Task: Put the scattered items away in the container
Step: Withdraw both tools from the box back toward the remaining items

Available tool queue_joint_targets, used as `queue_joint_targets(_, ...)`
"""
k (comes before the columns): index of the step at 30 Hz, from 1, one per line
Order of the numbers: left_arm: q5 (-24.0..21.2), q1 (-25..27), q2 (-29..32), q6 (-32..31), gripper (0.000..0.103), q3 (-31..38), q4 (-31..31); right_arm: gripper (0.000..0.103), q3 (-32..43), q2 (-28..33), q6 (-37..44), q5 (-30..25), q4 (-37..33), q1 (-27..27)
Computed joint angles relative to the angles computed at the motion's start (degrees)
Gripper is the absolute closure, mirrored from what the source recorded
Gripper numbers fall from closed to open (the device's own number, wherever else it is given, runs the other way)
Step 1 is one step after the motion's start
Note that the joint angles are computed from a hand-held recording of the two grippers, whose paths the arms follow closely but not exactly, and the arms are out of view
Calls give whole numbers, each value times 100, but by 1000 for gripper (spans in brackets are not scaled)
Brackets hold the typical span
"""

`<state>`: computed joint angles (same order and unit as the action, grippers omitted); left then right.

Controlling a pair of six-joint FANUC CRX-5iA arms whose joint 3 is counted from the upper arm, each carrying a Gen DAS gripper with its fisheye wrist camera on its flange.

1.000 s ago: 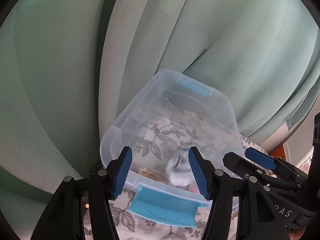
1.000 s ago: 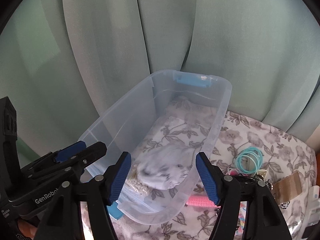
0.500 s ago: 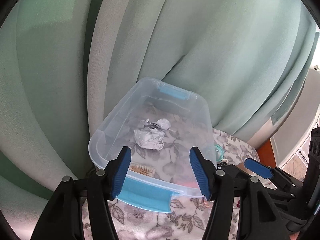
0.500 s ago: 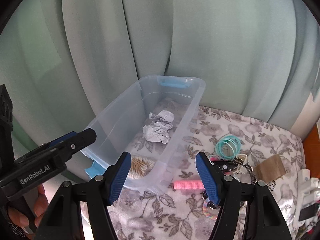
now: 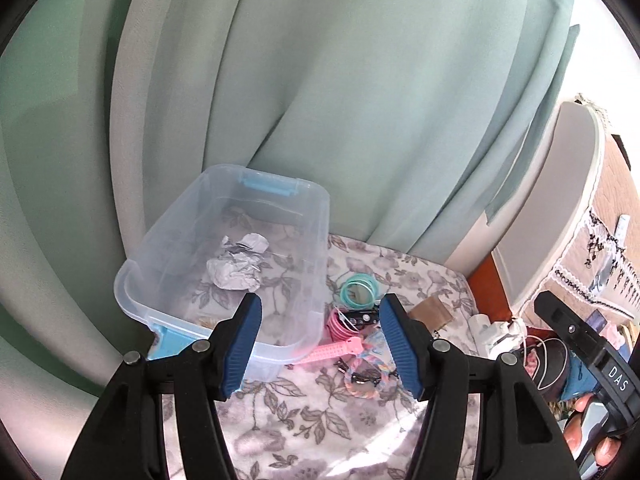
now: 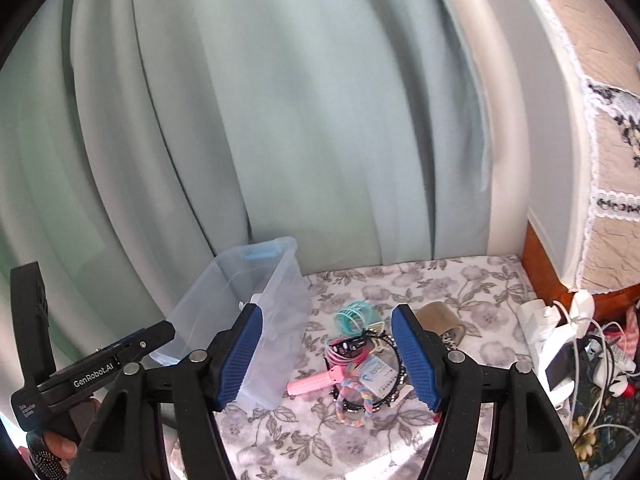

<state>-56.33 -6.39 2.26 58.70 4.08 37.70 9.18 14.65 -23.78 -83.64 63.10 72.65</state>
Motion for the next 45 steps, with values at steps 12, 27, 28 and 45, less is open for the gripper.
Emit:
queue_joint_targets(12,-644,-501,221,697,41,340,-317,26,-1616,-859,-1814,-534,634,513)
queue_joint_targets(27,-811,-1026,423,996,39,518,-1121,0,-2343,-1081,-2399,-600,739,670)
queue_joint_targets(28,-820,-1040,445,985,36,523,-1147,0,-2350,-1076,-2423,-583,680,660)
queue_joint_targets(45,-330,-1173,687,773,0,208,-1134,0,-2697,-1229,-2557,323,-40,332)
